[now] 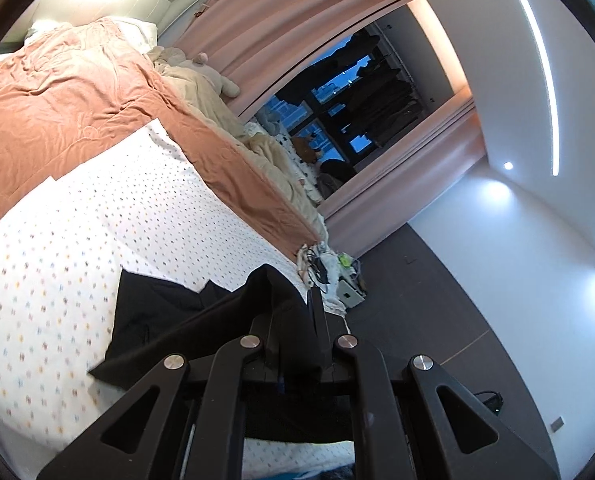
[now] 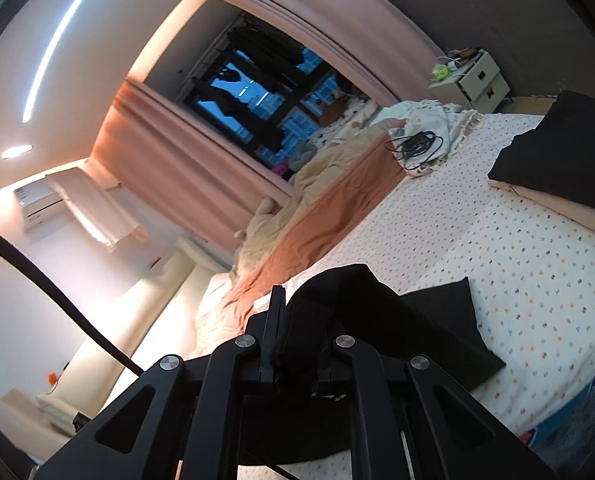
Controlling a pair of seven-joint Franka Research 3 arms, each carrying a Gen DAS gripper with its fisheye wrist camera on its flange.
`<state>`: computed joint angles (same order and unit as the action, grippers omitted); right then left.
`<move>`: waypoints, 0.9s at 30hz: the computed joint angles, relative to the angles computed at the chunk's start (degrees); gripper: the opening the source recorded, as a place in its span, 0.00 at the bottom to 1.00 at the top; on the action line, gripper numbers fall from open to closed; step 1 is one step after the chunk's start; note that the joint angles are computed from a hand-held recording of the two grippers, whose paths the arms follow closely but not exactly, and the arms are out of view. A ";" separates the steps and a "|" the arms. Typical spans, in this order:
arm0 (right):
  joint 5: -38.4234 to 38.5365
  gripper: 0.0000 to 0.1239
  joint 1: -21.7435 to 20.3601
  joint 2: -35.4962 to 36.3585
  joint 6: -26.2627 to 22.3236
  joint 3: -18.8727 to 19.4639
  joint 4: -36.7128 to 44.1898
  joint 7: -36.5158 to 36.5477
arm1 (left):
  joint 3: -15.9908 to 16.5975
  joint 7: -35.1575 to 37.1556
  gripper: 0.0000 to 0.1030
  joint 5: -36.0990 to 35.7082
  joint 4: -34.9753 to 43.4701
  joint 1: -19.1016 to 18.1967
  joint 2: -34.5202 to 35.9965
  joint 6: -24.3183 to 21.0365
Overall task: Fold large clothes
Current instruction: 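Lift the hem with both grippers and fold it toward the collar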
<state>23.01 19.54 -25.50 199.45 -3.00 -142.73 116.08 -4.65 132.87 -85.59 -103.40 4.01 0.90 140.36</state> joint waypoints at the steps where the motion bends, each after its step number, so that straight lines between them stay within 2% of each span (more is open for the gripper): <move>1: 0.25 0.05 -0.85 0.64 -1.04 0.46 1.46 -0.14 | -0.22 -0.76 0.10 1.04 2.03 -0.23 1.76 0.67; 4: 1.74 0.05 -4.37 4.30 -3.73 2.78 6.55 -0.78 | -1.37 -3.57 0.10 4.10 6.60 -0.09 5.73 2.12; 7: 1.93 0.05 -4.06 7.37 -5.92 1.70 10.84 -1.03 | -3.05 -7.32 0.10 8.20 12.30 0.49 10.88 3.34; 11: 3.02 0.05 -8.17 13.27 -9.32 4.54 18.01 -1.36 | -5.28 -12.35 0.10 13.95 19.01 1.28 17.15 4.76; 15: 4.40 0.05 -7.30 18.84 -12.67 2.64 24.56 -1.68 | -6.62 -18.88 0.10 20.65 26.48 1.20 24.37 5.65; 16: 2.90 0.05 -9.83 19.78 -13.63 4.56 25.63 0.10 | -6.97 -20.15 0.10 22.02 27.89 1.21 25.72 5.80; 17: -2.20 0.05 -14.36 20.83 -14.74 8.02 26.68 5.20 | -7.07 -22.08 0.10 23.97 30.05 0.91 27.78 5.93; 18: -7.82 0.05 -17.06 21.95 -15.91 9.77 27.79 10.53 | -7.25 -23.57 0.10 25.57 31.51 0.77 29.27 6.07; 19: -10.27 0.05 -17.76 22.40 -17.02 10.12 28.54 12.90 | -7.40 -25.02 0.10 27.18 32.93 0.61 30.68 6.16; 21: -12.91 0.06 -17.02 24.65 -19.45 8.99 31.41 15.06 | -7.29 -28.32 0.10 31.08 36.26 0.06 33.94 5.86; 23: -12.17 0.08 -15.64 27.10 -21.00 7.60 34.02 14.43 | -7.65 -31.13 0.10 33.96 39.34 -0.04 36.91 5.05; 27: -13.08 0.08 -12.71 30.73 -24.40 4.43 37.55 16.20 | -7.08 -39.36 0.10 41.49 48.05 -1.28 44.39 1.62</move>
<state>9.93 6.82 5.23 175.05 1.43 -105.17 132.27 -11.74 93.51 -44.11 -55.35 2.72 45.28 141.98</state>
